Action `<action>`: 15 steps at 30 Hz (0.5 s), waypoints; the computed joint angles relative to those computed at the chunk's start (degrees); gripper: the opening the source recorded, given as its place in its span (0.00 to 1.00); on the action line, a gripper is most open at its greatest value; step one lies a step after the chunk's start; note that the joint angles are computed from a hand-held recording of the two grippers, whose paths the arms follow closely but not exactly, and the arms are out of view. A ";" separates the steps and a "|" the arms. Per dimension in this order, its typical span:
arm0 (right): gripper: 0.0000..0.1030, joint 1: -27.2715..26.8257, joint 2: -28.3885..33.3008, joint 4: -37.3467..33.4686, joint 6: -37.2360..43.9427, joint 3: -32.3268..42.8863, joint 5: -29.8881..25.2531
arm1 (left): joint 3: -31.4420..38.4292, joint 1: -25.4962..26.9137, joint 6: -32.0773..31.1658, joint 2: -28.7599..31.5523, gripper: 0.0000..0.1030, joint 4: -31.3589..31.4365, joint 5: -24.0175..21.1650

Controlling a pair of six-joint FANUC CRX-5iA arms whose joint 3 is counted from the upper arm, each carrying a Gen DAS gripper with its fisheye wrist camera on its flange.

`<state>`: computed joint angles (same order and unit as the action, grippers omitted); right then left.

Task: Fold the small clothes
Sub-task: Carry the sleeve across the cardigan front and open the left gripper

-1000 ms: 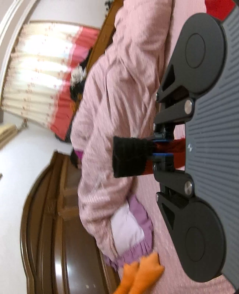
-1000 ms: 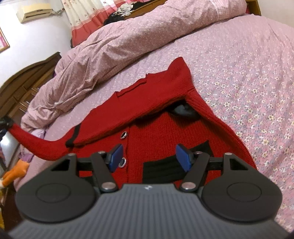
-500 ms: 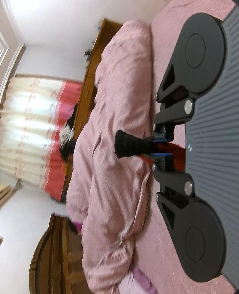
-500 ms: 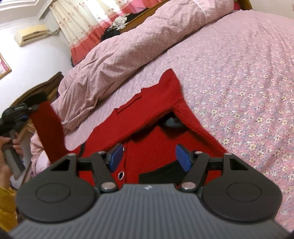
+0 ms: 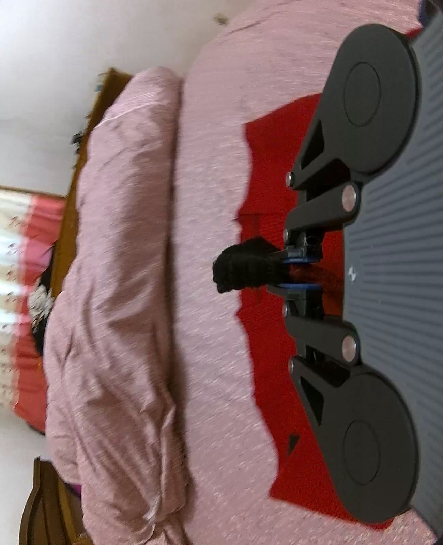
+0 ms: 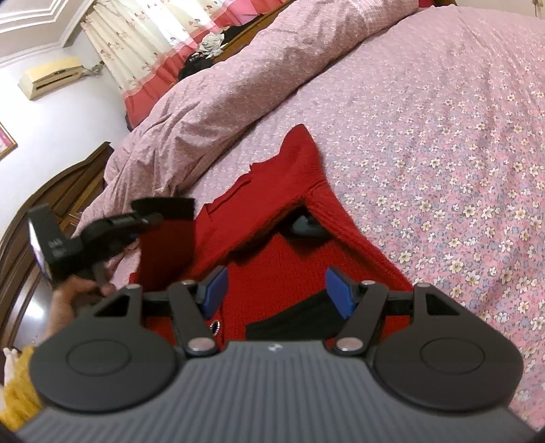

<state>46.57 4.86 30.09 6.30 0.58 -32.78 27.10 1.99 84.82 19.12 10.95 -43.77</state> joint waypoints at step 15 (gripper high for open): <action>0.65 0.71 2.34 -5.64 7.07 4.27 -2.31 | -9.64 2.19 -10.35 -7.12 0.31 3.11 -5.80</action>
